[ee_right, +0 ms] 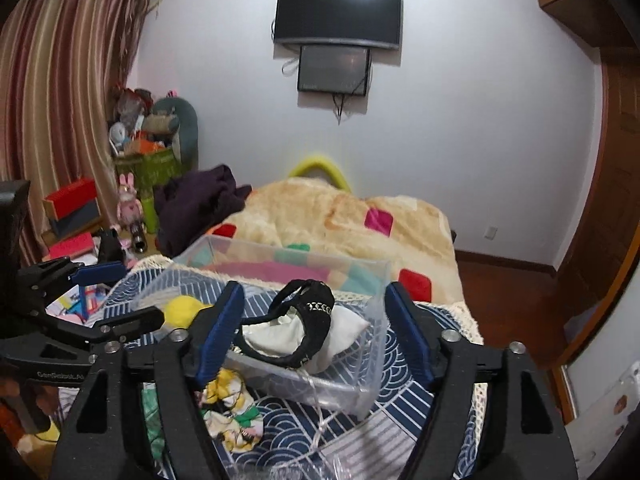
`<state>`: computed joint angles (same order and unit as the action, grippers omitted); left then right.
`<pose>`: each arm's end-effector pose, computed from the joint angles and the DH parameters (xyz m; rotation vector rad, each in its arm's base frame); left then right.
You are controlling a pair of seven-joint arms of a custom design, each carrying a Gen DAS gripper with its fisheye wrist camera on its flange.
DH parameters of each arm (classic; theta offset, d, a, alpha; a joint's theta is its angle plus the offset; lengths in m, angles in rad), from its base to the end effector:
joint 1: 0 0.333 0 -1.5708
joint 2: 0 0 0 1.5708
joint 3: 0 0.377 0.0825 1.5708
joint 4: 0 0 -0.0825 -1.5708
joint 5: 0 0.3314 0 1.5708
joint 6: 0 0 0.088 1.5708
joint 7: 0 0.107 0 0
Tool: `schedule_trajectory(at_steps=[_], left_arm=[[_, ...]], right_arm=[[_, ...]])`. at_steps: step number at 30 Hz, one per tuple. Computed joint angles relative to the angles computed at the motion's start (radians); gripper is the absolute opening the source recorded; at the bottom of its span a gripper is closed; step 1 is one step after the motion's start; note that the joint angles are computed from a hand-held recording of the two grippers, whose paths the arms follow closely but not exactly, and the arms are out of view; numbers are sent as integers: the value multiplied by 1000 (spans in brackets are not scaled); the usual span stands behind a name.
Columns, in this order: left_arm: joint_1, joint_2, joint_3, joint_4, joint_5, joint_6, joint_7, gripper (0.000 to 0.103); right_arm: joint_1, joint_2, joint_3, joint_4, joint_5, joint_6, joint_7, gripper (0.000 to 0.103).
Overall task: Organize soft objects
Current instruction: 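Grasp the green knit glove with the left tool while the right tool grasps the bagged grey sock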
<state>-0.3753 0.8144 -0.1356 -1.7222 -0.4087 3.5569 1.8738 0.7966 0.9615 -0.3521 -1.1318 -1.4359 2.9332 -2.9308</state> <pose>0.6605 -0.2807 0.3178 -1.4622 1.8906 -1.0807 0.6234 0.4982 0.3383 -1.6939 1.2640 -0.8978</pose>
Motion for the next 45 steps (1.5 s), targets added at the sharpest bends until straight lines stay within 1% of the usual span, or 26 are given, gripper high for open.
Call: schedule_trajectory(at_steps=[1,3,5,6,7,10,14,16,20,22,24,27,29,30,31,32,34,35,37,38,39,40,41,42,43,45], left_arm=[[2,-12,-4,-26,3,8,2,86],[4,-25,-9,-58,7,17,5,86],[12,-37,-21,-98,12,36,4,88],[20,-43,-33,-120,18,49,0,92],[35,-46,-51,-139,29,62,-8,93],[71,-50,-91,-188,62,82,-36,94],[57,-51,-81,-228,57,76,-54,94],[55,-48,-81,-242,58,80,-65,94],[72,-20,-105,-252,73,87,-105,94],[89,-5,-121,-245,91,78,-126,94],[105,11,-136,-233,109,64,-147,94],[137,34,-167,-197,150,18,-175,94],[133,51,-163,-163,156,-6,-188,94],[123,58,-153,-146,153,-16,-191,94],[111,65,-140,-131,149,-25,-192,94],[101,70,-130,-120,145,-30,-193,90],[79,77,-109,-104,134,-40,-190,80],[82,81,-113,-103,139,-40,-188,76],[104,87,-139,-109,162,-27,-184,73],[107,88,-144,-116,170,-14,-180,69],[111,89,-151,-120,180,-8,-177,64],[104,87,-145,-126,179,1,-174,63],[99,85,-140,-135,177,16,-172,60],[96,83,-139,-143,176,27,-171,56],[96,81,-142,-154,175,40,-173,54],[116,76,-159,-171,190,53,-178,47]], right_arm=[[22,-11,-28,-21,-43,8,61,77],[34,-23,-34,-41,-104,9,122,78],[40,-36,-26,-65,-162,6,168,78],[45,-45,-23,-81,-189,-2,188,79],[47,-50,-15,-95,-208,-11,198,79],[37,-62,19,-129,-248,-18,212,79],[2,-57,87,-157,-223,-41,173,79],[-16,-59,117,-177,-237,-37,213,79],[-71,-33,173,-175,-258,21,305,79],[-97,-12,195,-162,-230,50,303,79],[-121,14,211,-144,-140,79,221,79],[-124,44,215,-132,-35,80,133,79],[-132,68,227,-116,32,89,67,79],[-122,74,217,-113,44,91,60,78],[-108,75,199,-112,47,93,63,75],[-97,75,189,-111,59,91,42,71],[-84,77,171,-109,82,103,15,64],[-75,79,157,-107,93,105,10,61],[-63,83,133,-106,117,121,4,57],[-55,84,115,-107,122,137,14,53],[-42,86,83,-109,114,168,54,51],[-15,89,24,-116,83,216,134,49],[-1,96,-11,-112,76,247,176,47],[14,100,-38,-112,77,258,196,46],[27,102,-59,-113,82,262,203,45],[55,106,-104,-115,90,278,224,43]])
